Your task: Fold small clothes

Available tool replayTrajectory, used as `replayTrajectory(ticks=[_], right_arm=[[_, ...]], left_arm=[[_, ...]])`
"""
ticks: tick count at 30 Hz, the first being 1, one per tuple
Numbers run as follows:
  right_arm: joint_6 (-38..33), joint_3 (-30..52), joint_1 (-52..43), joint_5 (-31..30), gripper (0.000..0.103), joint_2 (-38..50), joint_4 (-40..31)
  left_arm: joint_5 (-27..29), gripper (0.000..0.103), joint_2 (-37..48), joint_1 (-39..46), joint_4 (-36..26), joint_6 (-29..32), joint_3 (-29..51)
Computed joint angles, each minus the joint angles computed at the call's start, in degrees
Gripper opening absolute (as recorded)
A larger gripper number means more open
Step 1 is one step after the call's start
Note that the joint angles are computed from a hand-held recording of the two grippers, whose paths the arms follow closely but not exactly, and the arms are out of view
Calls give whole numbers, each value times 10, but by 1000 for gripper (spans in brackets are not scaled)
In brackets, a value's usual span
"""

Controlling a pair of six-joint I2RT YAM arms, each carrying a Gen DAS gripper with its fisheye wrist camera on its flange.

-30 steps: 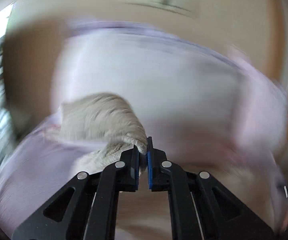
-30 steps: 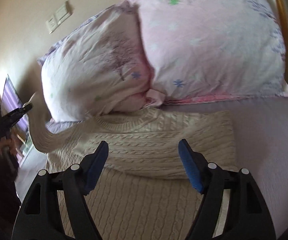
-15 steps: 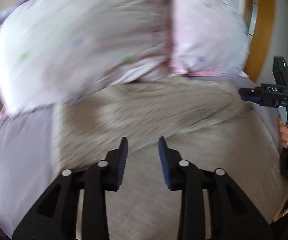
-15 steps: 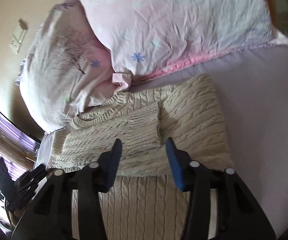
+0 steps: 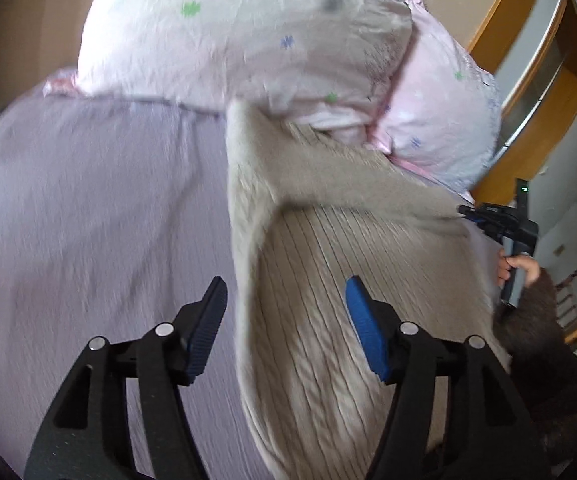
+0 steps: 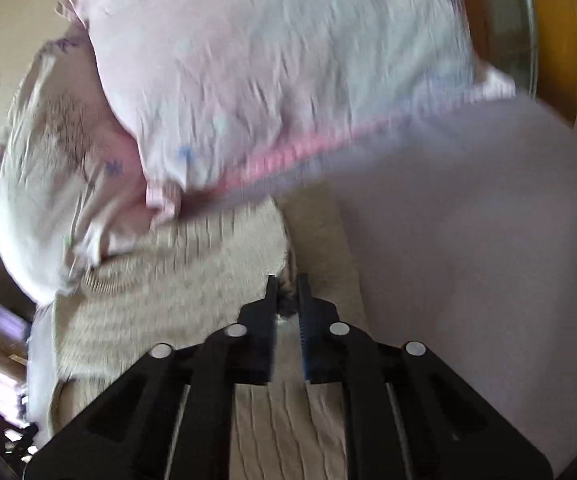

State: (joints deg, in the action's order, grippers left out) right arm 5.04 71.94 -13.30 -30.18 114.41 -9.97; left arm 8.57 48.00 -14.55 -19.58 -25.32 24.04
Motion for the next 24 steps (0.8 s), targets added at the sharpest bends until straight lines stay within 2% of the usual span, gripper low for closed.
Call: replayTrajectory(ticks=[1,2,3,5,7,9,11,13,15,16,18,19,20,21,24], right_arm=[[-10,-11,-10,-12,31,-12,-19],[-27,-33,-22,-30,57,-32,-22],[-42,-72,-30,-42,77,-64,-12],[-67,-153,-42,-43,78,-135,12],[-118,-207,-72,-60,76,-183,-20],[-160,-230,-102,-85,69,-195,-65],[-213,-244,-140,-110,61,-193,-121],[-270,-278,-177,-144,57,-207,-153],[-353,-293,-215,-175,50,-216,-225],[-392,-294,-227,-189,48,-209,-259],[-483,-303,-252,-209,34,-196,-326],[-535,-303,-263,-213,31,-182,-366],[-568,-303,-270,-214,15,-172,-392],[-612,-295,-273,-213,9,-143,-432],[-642,-278,-283,-244,9,-128,-472]], left_arm=[[13,62,-17,0,-12,-4,-11],[18,62,-30,-5,-22,-8,-19],[14,62,-56,-19,-37,-18,-35],[9,62,-95,-43,-61,-38,-54],[7,62,-131,-70,-80,-65,-74],[-4,62,-163,-102,-96,-93,-91],[-24,62,-182,-141,-102,-120,-103],[-47,62,-222,-186,-119,-150,-112],[-82,61,-250,-247,-134,-192,-119],[-110,56,-260,-283,-142,-215,-121],[-185,37,-259,-370,-159,-280,-120],[-199,17,-255,-391,-160,-303,-122],[-192,8,-256,-396,-154,-315,-128],[-198,8,-261,-411,-148,-335,-136],[-209,7,-271,-415,-139,-333,-135]])
